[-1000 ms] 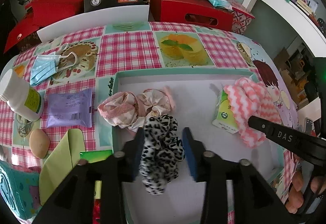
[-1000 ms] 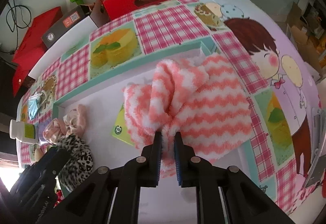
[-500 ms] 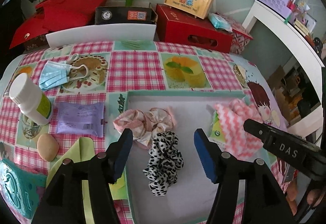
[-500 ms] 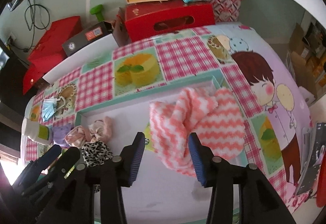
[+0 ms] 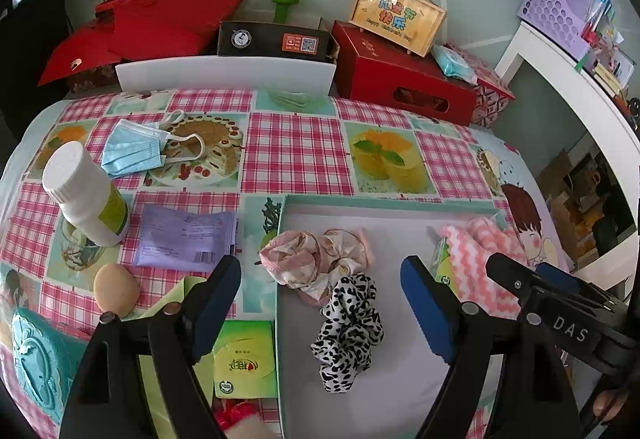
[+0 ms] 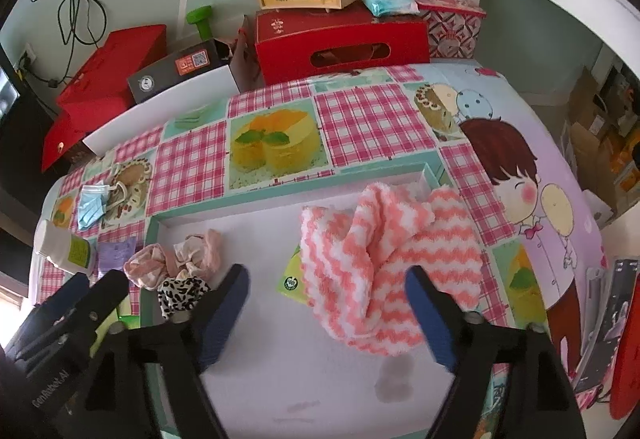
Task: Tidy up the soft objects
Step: 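Move both grippers from the tray toward the beige egg-shaped sponge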
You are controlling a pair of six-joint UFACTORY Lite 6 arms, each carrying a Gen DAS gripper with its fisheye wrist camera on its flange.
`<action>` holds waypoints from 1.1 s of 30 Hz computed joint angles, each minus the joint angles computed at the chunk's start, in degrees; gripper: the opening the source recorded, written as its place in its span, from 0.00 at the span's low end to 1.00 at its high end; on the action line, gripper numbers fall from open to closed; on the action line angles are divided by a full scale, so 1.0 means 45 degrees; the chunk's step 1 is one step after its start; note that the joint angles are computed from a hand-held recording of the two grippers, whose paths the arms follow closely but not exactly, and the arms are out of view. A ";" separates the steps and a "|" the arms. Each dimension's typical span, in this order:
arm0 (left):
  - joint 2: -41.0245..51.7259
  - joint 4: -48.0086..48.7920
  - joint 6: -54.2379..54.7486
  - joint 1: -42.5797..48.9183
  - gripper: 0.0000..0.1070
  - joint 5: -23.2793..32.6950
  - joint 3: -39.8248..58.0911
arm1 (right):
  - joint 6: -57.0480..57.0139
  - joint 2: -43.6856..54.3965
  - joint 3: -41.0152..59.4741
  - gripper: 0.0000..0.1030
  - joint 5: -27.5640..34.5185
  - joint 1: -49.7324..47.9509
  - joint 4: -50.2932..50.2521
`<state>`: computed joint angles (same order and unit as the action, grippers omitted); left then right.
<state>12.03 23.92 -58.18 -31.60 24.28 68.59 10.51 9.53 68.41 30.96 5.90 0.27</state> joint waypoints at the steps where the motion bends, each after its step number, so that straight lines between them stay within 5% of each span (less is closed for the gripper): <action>1: -0.0069 0.0028 -0.0073 0.0035 0.77 -0.0042 -0.0063 | 0.0005 -0.0104 -0.0086 0.89 -0.0144 0.0029 -0.0051; 3: -0.0196 0.0144 -0.0237 0.0103 0.77 -0.0100 -0.0185 | -0.0045 -0.0303 -0.0235 1.00 -0.0434 0.0063 -0.0073; 7: -0.0389 0.0145 -0.0279 0.0262 0.78 -0.0192 -0.0367 | -0.0068 -0.0709 -0.0516 1.00 -0.1079 0.0170 0.0002; 11: -0.0605 0.0146 -0.0280 0.0406 0.92 -0.0433 -0.0581 | 0.0504 -0.0866 -0.0620 1.00 -0.1428 0.0393 -0.0612; 26: -0.1792 0.1264 -0.1239 0.1325 0.93 -0.0595 -0.1484 | 0.0273 -0.1576 -0.0732 1.00 -0.1932 0.0710 0.0225; 30: -0.2541 0.2099 -0.1792 0.2018 0.93 0.0161 -0.1898 | 0.1560 -0.1473 -0.0645 1.00 -0.1995 0.1590 -0.1109; 33: -0.3792 0.0935 -0.0730 0.3351 0.93 -0.0479 -0.2873 | 0.2153 -0.1294 -0.0521 1.00 -0.2009 0.2211 -0.1709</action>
<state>-5.03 28.13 -61.47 -16.52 22.13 55.66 20.20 3.71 66.06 21.92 15.85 -7.42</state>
